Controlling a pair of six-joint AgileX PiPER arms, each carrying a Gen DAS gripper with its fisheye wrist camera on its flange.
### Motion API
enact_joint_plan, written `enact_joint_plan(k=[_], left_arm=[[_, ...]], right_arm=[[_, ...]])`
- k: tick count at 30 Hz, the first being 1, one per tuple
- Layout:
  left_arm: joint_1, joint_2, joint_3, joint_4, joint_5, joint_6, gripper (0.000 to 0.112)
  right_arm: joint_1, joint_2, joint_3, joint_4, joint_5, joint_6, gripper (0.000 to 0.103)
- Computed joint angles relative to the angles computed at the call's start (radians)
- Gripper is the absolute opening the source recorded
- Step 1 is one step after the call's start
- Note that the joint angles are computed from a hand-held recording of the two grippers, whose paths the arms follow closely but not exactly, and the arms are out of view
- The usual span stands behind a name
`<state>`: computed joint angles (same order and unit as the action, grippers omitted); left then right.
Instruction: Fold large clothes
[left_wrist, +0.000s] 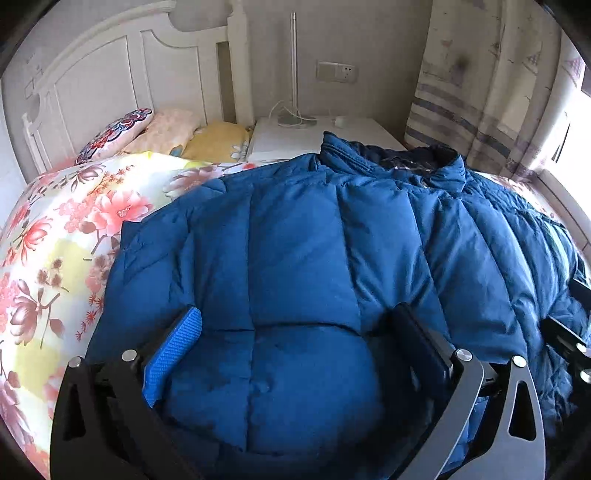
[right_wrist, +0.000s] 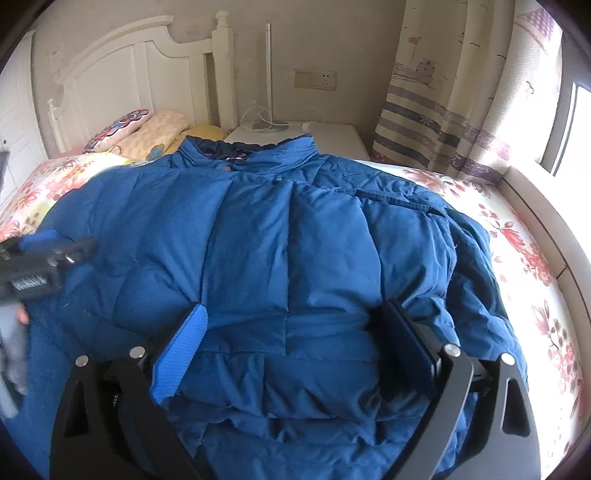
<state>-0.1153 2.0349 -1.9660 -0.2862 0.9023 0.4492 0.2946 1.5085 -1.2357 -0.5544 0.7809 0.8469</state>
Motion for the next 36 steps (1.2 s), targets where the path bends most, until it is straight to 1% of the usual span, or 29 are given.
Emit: enact_joint_plan(k=[1, 2, 5, 6, 7, 9, 11, 13, 14, 15, 16, 18, 21, 23, 24, 25, 26, 27, 28, 32, 36], left_arm=[[-0.001, 0.001, -0.002, 0.004, -0.002, -0.002, 0.099], [0.002, 0.002, -0.004, -0.006, -0.001, 0.002, 0.099], [0.009, 0.009, -0.012, -0.024, 0.004, 0.008, 0.099], [0.008, 0.009, -0.013, -0.019, 0.003, 0.007, 0.099], [0.011, 0.007, -0.012, -0.02, 0.003, 0.01, 0.099], [0.016, 0.008, -0.013, -0.027, 0.005, 0.015, 0.099], [0.012, 0.007, -0.017, -0.027, 0.009, 0.007, 0.099], [0.014, 0.007, -0.016, -0.031, 0.009, 0.01, 0.099], [0.014, 0.008, -0.017, -0.03, 0.01, 0.009, 0.099], [0.014, 0.009, -0.019, -0.03, 0.011, 0.008, 0.099], [0.013, 0.008, -0.019, -0.029, 0.01, 0.007, 0.099], [0.014, 0.009, -0.021, -0.032, 0.012, 0.007, 0.099], [0.012, 0.003, -0.011, -0.031, 0.004, 0.006, 0.099], [0.011, -0.001, -0.003, -0.029, -0.002, 0.006, 0.099], [0.012, -0.001, -0.005, -0.032, -0.001, 0.007, 0.099], [0.013, -0.001, -0.005, -0.033, -0.001, 0.009, 0.099], [0.012, -0.002, -0.003, -0.033, -0.003, 0.01, 0.099], [0.012, -0.002, -0.002, -0.032, -0.004, 0.01, 0.099], [0.012, 0.0, -0.006, -0.031, -0.001, 0.007, 0.099], [0.012, -0.002, -0.002, -0.031, -0.004, 0.008, 0.099], [0.012, -0.002, -0.002, -0.031, -0.004, 0.008, 0.099]], right_arm=[[-0.014, -0.002, -0.013, 0.052, 0.002, -0.052, 0.1], [-0.015, -0.004, -0.037, 0.071, 0.031, -0.065, 0.1], [0.025, -0.013, -0.088, -0.008, 0.068, 0.026, 0.1], [0.044, 0.0, -0.126, -0.046, 0.073, 0.046, 0.1], [0.049, 0.023, -0.173, -0.051, 0.076, 0.032, 0.1], [0.041, 0.108, -0.301, -0.03, 0.094, -0.034, 0.1], [0.031, 0.255, -0.483, 0.022, 0.175, -0.133, 0.1], [0.019, 0.376, -0.615, 0.079, 0.251, -0.22, 0.1], [0.013, 0.442, -0.666, 0.107, 0.293, -0.268, 0.101], [0.015, 0.467, -0.679, 0.101, 0.304, -0.275, 0.101], [0.015, 0.456, -0.653, 0.094, 0.277, -0.259, 0.101], [0.009, 0.414, -0.607, 0.109, 0.254, -0.248, 0.1], [0.026, 0.277, -0.441, -0.029, 0.202, -0.125, 0.099], [0.002, 0.207, -0.349, -0.061, 0.187, -0.081, 0.1], [-0.021, 0.187, -0.31, -0.083, 0.198, -0.06, 0.1], [-0.048, 0.174, -0.274, -0.085, 0.189, -0.056, 0.1], [-0.085, 0.15, -0.226, -0.048, 0.14, -0.074, 0.1], [-0.13, 0.114, -0.164, 0.026, 0.057, -0.107, 0.1], [-0.152, 0.102, -0.139, 0.059, 0.015, -0.127, 0.1], [-0.132, 0.121, -0.14, 0.015, 0.025, -0.1, 0.101], [-0.141, 0.116, -0.132, 0.032, 0.005, -0.103, 0.101]])
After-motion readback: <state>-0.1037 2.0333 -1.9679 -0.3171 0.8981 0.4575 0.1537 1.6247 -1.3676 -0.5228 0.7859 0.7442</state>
